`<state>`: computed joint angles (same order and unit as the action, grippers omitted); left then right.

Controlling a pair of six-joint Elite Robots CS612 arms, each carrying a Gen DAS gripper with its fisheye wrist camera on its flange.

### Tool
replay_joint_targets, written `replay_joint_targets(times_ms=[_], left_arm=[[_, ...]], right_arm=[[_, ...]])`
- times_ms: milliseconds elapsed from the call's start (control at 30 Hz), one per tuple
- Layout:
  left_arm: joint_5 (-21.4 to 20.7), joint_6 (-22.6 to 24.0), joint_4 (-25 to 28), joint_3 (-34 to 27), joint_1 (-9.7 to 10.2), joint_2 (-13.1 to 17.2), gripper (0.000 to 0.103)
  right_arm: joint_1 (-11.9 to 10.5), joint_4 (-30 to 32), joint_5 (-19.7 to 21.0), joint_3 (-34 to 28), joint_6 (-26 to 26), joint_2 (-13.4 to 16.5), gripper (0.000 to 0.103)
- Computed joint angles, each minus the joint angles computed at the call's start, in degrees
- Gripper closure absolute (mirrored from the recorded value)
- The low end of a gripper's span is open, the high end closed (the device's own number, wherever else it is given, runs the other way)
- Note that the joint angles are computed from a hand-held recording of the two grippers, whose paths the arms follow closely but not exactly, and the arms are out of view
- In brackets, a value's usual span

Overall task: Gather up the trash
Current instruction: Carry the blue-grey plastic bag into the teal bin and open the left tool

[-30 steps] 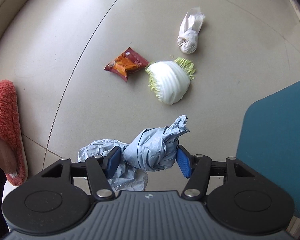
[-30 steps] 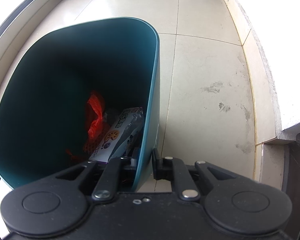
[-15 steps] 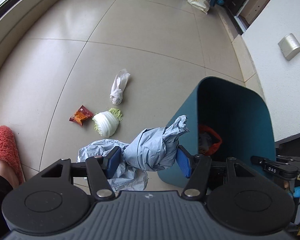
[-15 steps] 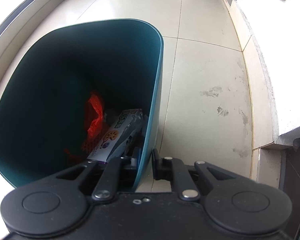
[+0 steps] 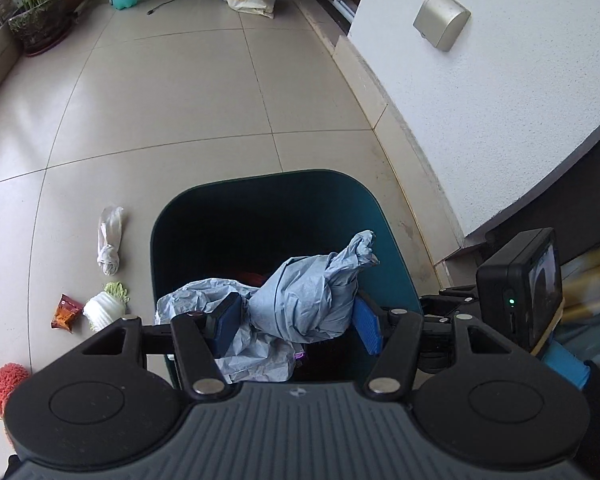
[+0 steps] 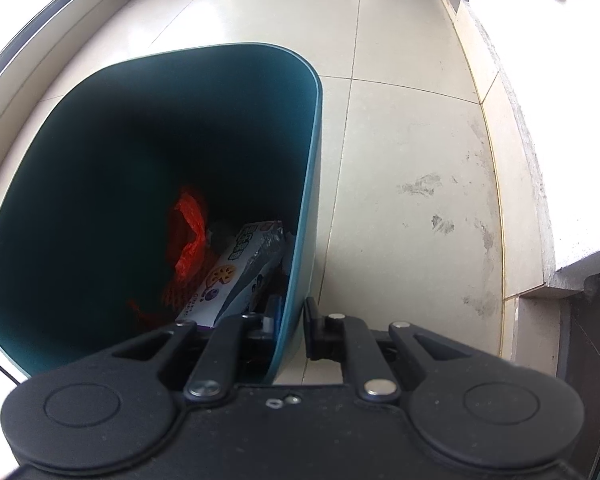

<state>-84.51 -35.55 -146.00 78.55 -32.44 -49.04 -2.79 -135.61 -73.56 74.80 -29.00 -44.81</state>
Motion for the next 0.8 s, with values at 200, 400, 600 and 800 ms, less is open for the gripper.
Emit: replay_joint_targets(times_ms=[200,400,600,800], left_arm=[[-1.8,-0.2,6.9,-6.7,0.9,6.1,0.044],[-2.5,0.0,10.9,-10.7,1.17,10.0,0.043],[-2.9,0.5,13.0,-13.4,1.27,12.5,0.042],[-4.1,0.4,11.2,-12.5,1.65,12.2,0.033]], right_arm=[[-0.4,0.0,1.1,0.0,-0.9,0.1,0.093],[-0.4,-0.4,1.5,0.4,-1.5,0.0,0.093],[-0.9,0.2,2.8,0.2,-1.8,0.1,0.092],[-1.0,0.6,3.3,-0.2,-2.2,0.5,0.091]])
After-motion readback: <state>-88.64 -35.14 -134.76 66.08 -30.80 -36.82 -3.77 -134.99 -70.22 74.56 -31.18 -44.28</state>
